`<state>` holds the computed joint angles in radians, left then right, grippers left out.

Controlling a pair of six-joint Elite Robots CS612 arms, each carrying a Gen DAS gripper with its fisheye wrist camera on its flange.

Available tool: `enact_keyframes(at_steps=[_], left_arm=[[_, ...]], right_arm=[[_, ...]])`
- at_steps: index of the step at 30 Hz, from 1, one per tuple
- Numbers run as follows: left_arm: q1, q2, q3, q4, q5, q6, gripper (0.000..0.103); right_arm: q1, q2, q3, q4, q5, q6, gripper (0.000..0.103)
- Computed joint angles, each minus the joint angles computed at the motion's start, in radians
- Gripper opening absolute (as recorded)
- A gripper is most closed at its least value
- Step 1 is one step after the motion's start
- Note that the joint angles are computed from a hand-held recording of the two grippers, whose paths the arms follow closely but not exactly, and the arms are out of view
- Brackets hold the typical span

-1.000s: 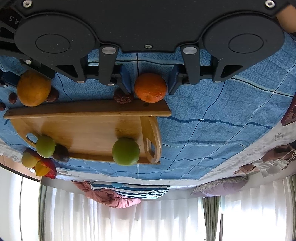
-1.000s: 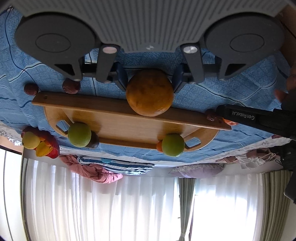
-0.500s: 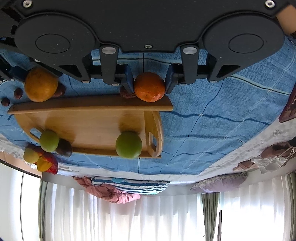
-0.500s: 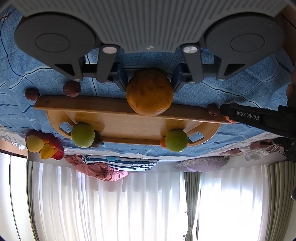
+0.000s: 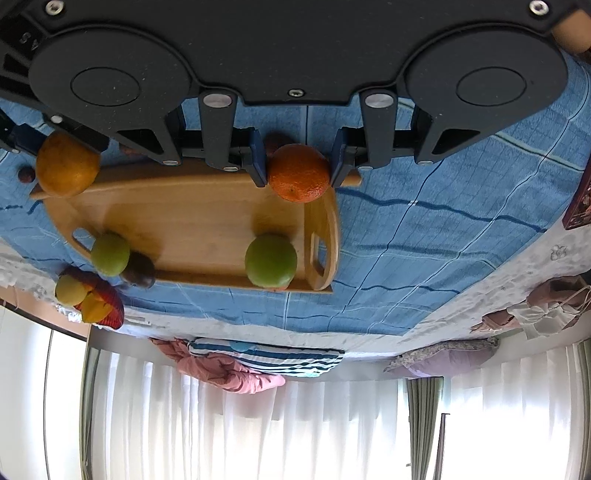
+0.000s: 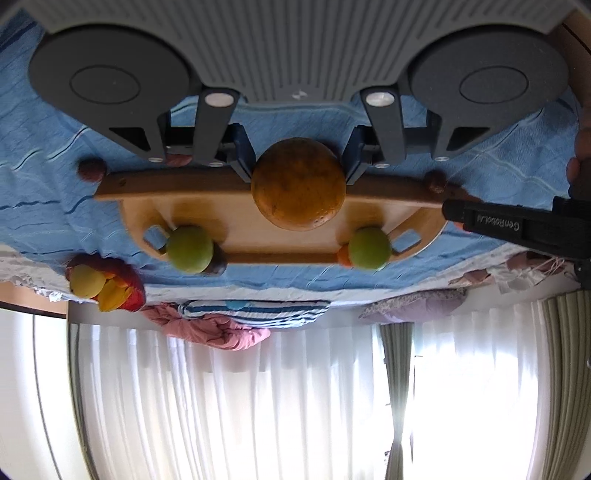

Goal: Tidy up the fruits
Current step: 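Lift both held fruits and carry them over the wooden tray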

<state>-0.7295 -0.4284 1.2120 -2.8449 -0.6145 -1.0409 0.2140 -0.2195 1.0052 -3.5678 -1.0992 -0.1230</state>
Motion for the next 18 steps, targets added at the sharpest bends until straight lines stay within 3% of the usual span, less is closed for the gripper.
enact_keyframes(at_steps=[9,18], left_arm=[[0.019,0.007,-0.031,-0.064,-0.029,0.066,0.034],[0.046,0.029,-0.086,-0.089,-0.083,0.107,0.034]], right_arm=[[-0.01,0.011,-0.066,0.008,-0.053,0.041,0.054],[-0.016,0.04,-0.176,0.097,-0.11,0.067,0.054]])
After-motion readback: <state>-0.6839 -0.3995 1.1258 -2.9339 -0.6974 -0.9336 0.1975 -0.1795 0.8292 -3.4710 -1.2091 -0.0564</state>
